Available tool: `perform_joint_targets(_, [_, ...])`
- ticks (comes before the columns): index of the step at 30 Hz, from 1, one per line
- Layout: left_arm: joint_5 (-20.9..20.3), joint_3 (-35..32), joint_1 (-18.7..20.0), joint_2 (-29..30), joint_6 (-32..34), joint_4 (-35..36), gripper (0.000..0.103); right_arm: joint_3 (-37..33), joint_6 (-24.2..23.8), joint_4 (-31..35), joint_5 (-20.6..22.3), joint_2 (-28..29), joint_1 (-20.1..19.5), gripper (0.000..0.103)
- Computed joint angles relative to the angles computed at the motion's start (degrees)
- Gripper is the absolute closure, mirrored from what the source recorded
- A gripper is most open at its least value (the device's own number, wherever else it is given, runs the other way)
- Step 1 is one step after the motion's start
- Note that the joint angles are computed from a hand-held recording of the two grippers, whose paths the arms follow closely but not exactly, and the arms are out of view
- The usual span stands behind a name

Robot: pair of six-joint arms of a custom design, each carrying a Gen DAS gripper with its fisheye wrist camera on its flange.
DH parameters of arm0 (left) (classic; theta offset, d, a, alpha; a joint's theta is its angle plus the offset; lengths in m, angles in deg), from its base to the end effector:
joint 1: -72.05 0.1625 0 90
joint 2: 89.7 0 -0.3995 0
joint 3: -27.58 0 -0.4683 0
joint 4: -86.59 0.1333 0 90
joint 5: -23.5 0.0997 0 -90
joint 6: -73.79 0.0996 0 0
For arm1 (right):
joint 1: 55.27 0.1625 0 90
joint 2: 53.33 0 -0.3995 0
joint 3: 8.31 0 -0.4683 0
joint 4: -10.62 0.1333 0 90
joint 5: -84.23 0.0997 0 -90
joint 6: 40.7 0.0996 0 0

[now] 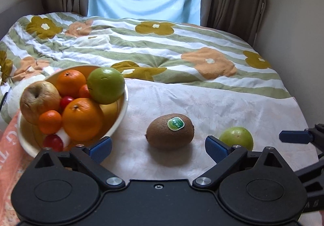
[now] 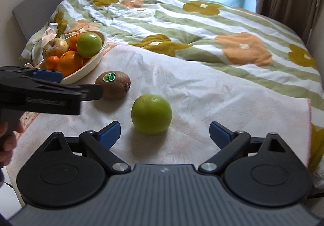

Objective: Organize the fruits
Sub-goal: 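Move both grippers back toward the kiwi and the green apple, then grasp the kiwi with the left gripper while the right gripper grasps the green apple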

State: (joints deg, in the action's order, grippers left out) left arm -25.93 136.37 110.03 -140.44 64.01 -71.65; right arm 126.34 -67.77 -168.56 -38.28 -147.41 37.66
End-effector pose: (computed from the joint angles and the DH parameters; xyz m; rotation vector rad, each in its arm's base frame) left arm -0.3606 -0.5328 0.0176 0.8368 2.3987 -0.6762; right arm 0.1030 -0.4516 0.2757 0.3009 -2.2861 0.8702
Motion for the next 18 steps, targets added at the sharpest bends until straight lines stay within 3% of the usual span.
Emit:
perform_joint_targets(7, [0.35, -3.40, 0.75, 4.15, -2.59, 0.42, 0.013, -0.23, -1.54, 2.28, 3.80, 0.30, -1.94, 0.005])
perform_joint_targets(12, [0.27, -4.98, 1.04, 5.82, -3.17, 0.77, 0.027, -0.44, -2.75, 1.69, 5.37, 0.91, -2.69, 0.010])
perform_joint_targets(18, [0.16, -5.57, 1.32, 6.48, -2.44, 0.40, 0.033, -1.07, -3.11, 1.45, 6.78, 1.77, -3.33, 0.015])
